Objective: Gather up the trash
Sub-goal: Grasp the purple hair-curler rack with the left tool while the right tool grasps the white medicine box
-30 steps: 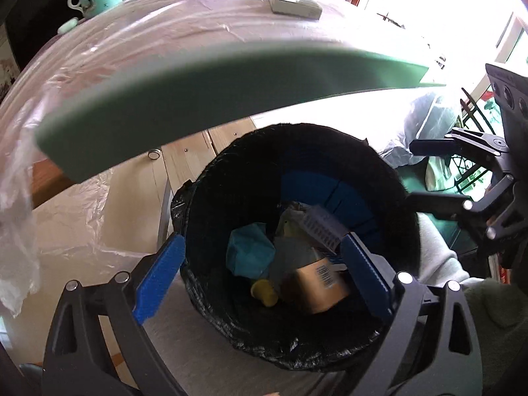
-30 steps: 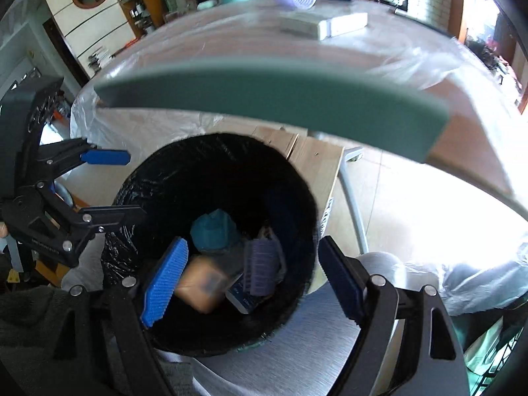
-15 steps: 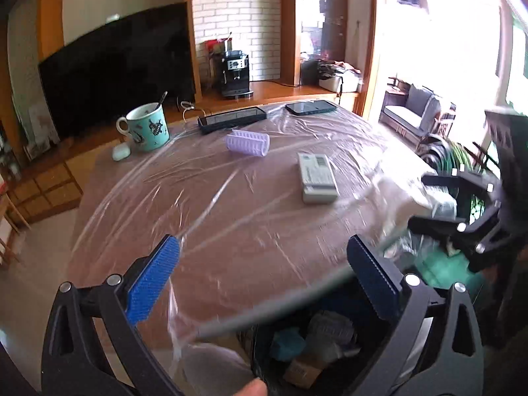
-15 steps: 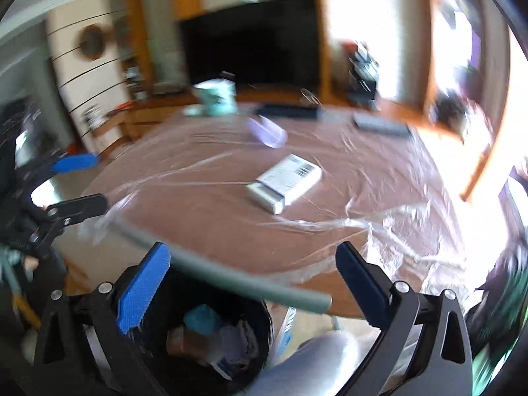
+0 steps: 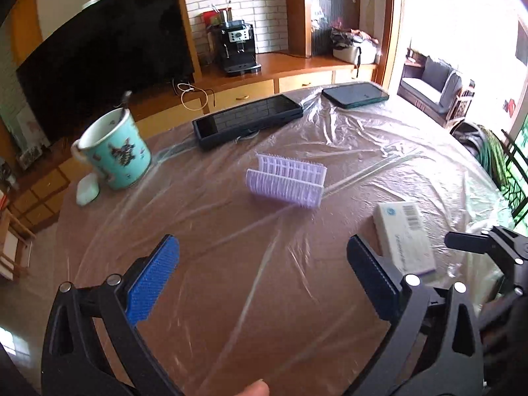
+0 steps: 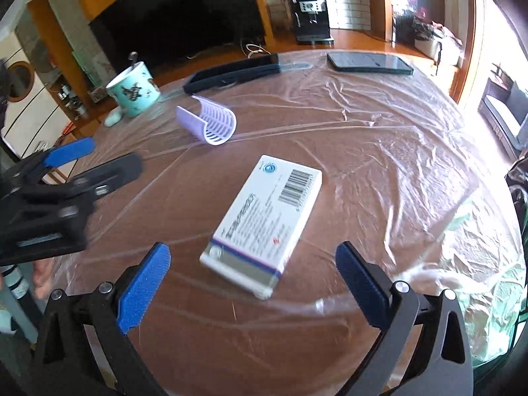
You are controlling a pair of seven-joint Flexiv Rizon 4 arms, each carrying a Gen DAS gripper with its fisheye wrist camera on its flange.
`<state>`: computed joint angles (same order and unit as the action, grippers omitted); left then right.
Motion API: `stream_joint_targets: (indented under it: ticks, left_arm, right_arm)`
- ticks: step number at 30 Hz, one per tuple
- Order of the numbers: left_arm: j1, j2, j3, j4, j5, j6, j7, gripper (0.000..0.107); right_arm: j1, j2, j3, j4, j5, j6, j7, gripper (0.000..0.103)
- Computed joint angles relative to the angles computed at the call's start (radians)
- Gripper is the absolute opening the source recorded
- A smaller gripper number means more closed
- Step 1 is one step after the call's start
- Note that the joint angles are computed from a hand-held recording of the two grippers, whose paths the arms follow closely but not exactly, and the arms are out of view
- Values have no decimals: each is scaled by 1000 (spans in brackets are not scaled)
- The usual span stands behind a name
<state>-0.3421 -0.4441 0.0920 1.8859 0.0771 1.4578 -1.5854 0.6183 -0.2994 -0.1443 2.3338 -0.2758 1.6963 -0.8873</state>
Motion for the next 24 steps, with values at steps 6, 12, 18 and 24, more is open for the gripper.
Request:
stream_joint_targets:
  ticks: [6,12,18,24]
  left_arm:
    - [107,-86,-144,-79,-117,-53,152,102]
    - [93,-145,-142,-161,-153,-89,198,101]
    - [59,-187,-108,-217,-156,-108,180,101]
    - [63,-209,-117,-234,-166,-110,172,93]
  right_arm:
    - [13,-39,-16,-45,-27,-35,19,97]
    - [105,-46,-114,-32,-63,-22,41,95]
    - [276,-54,-292,-1,-41,9,27,87]
    - [341,-64,-351,1,35,26,-26,69]
